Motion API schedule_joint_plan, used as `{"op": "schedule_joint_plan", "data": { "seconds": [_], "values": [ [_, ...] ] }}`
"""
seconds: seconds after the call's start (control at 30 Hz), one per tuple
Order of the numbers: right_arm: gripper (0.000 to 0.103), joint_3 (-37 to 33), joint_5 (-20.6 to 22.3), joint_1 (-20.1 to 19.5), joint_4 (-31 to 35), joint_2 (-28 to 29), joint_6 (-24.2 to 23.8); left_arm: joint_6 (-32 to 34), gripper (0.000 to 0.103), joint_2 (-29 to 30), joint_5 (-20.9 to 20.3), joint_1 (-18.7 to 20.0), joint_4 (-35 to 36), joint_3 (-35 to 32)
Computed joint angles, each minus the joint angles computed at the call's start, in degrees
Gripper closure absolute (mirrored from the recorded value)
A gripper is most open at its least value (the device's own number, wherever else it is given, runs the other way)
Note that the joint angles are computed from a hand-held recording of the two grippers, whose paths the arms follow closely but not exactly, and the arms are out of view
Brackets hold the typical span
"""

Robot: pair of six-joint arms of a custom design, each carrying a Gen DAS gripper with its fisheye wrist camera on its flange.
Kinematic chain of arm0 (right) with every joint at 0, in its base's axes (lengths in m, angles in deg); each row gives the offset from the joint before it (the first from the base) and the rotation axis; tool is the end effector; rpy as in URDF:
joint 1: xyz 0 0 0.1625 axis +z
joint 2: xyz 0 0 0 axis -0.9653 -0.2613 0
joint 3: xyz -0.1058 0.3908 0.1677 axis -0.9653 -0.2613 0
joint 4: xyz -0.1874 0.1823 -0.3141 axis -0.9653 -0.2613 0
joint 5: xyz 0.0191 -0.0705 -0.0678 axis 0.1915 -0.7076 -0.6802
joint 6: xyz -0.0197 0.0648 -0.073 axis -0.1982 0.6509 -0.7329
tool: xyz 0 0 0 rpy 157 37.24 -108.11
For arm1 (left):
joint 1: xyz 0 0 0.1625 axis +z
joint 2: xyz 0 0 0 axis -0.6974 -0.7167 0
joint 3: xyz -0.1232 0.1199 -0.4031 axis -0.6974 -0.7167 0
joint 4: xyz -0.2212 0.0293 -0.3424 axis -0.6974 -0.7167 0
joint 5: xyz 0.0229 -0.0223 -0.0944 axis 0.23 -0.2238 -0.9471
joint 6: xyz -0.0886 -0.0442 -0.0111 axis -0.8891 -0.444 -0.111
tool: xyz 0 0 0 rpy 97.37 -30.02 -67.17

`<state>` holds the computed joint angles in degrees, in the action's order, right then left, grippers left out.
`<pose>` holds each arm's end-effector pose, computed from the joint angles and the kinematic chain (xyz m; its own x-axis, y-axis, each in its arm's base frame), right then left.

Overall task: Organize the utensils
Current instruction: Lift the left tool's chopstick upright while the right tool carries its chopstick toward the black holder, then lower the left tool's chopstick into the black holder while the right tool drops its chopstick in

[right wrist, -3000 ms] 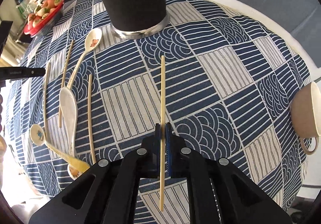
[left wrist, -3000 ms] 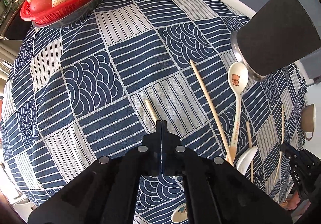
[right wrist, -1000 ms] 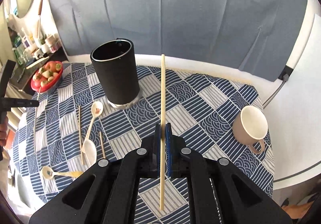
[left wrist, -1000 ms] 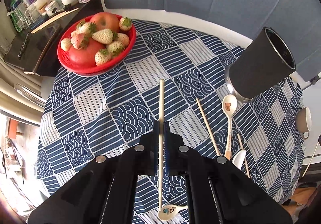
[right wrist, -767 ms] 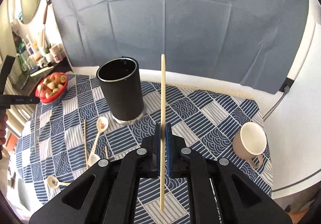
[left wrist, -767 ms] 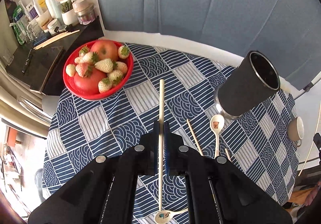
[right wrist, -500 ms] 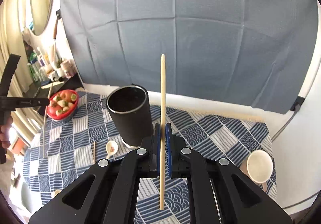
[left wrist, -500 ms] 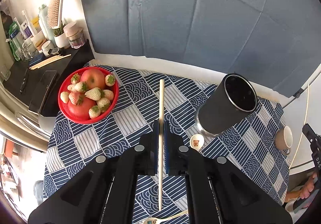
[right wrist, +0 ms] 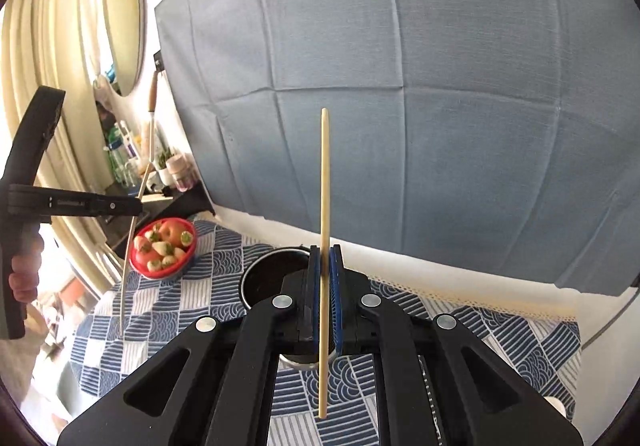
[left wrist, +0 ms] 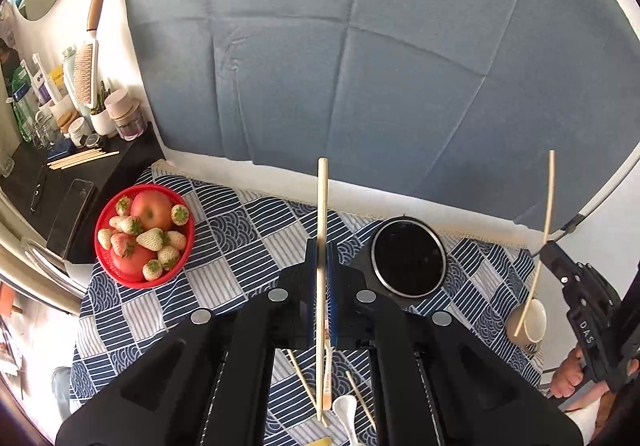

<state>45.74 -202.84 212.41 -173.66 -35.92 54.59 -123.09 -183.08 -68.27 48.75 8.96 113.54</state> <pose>0.4518 -0.2876 0.1515 -0.6320 -0.6424 0.4335 -0.7745 0.5036 -0.3828 -0.1850 -0.2152 0.4801 -0.7763 -0.3228 -0.5414 0.1770 0.7127 -0.6788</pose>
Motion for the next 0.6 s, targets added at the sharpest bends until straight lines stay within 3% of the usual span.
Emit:
{"op": "schedule_joint_plan", "data": {
  "seconds": [0.4, 0.6],
  "values": [
    [0.098, -2.87, 5.68, -1.78, -4.96, 4.03, -1.76, 5.2, 0.098, 0.47, 8.33, 1.94, -8.78, 3.3],
    [0.098, -5.15, 7.05, -2.11, -6.29, 6.39, -2.51, 16.83, 0.098, 1.3, 12.03, 6.63, -19.87, 4.22]
  ]
}}
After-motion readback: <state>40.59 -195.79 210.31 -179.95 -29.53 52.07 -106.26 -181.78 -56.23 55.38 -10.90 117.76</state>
